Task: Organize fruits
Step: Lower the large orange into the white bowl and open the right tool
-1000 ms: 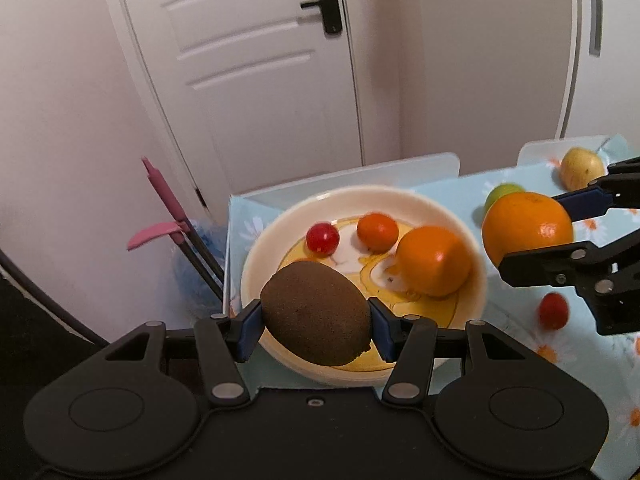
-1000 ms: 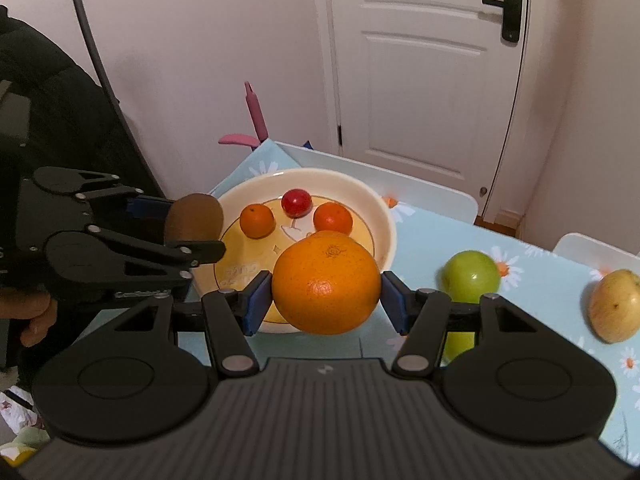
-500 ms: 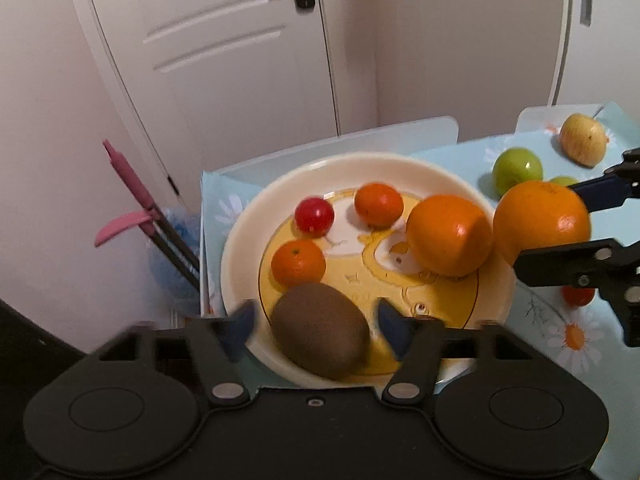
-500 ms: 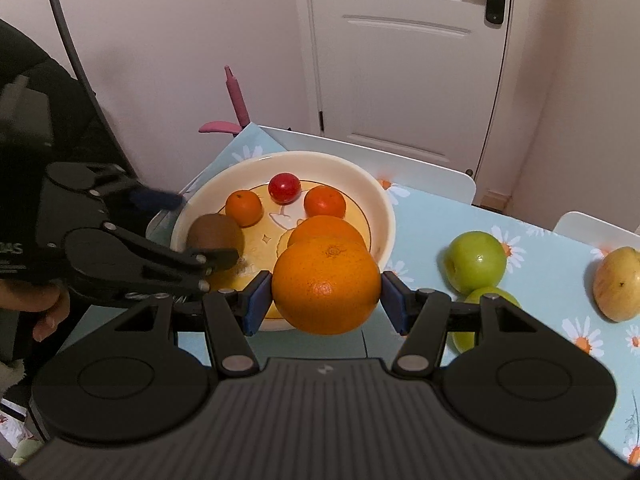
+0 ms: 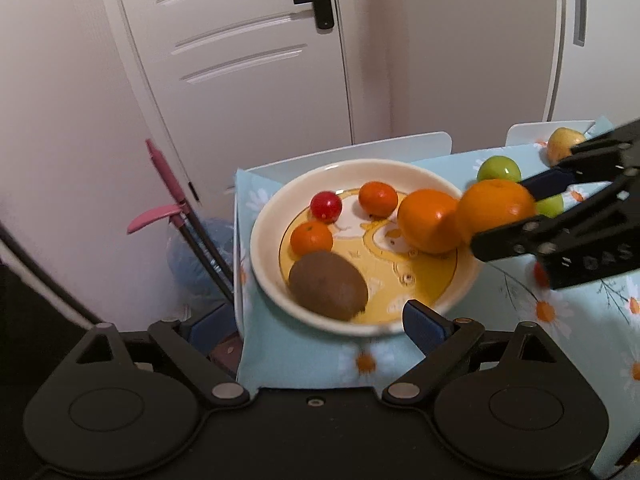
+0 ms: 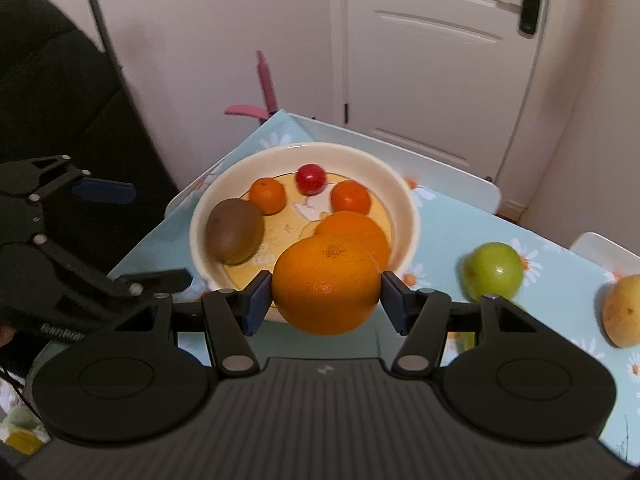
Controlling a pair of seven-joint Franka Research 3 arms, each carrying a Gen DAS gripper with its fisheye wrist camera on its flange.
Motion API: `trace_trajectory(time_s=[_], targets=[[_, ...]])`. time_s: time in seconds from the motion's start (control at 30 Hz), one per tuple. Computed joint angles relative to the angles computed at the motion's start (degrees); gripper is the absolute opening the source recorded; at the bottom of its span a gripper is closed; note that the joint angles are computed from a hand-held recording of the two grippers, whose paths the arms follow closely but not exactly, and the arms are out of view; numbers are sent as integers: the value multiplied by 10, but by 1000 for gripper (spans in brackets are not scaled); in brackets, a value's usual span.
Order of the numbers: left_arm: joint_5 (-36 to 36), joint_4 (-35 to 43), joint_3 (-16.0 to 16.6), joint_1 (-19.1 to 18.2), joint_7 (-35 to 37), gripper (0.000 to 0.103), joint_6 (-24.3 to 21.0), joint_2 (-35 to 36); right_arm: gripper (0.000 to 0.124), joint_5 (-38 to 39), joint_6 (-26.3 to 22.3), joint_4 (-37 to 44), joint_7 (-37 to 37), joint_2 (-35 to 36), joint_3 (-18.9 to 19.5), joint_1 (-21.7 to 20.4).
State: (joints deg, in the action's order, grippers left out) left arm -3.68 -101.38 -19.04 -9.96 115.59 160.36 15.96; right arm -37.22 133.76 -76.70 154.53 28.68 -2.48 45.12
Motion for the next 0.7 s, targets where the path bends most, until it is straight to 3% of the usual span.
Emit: trace_trajectory(time_s=[0.2,0.53,0.57,0.67,0.7], targets=[[13,-52,9,-3,-8,97,23,-33,73,19,28,39,-53,37,2,-6],[16,-72,12,-7,-36,97,32,-42,74,57,36,92,-102,83,-19,5],[15,-74,12,-6,-36,97,33,-43,76,57,36,92,-98,84,-23,8],[12,-81,10,-7,-34,97,33,-49,103,18,57,67,-55,68,-50,31],[12,-82,10,-7,-34,97,33,-50,103,0,56,60,-34,61,-59,39]])
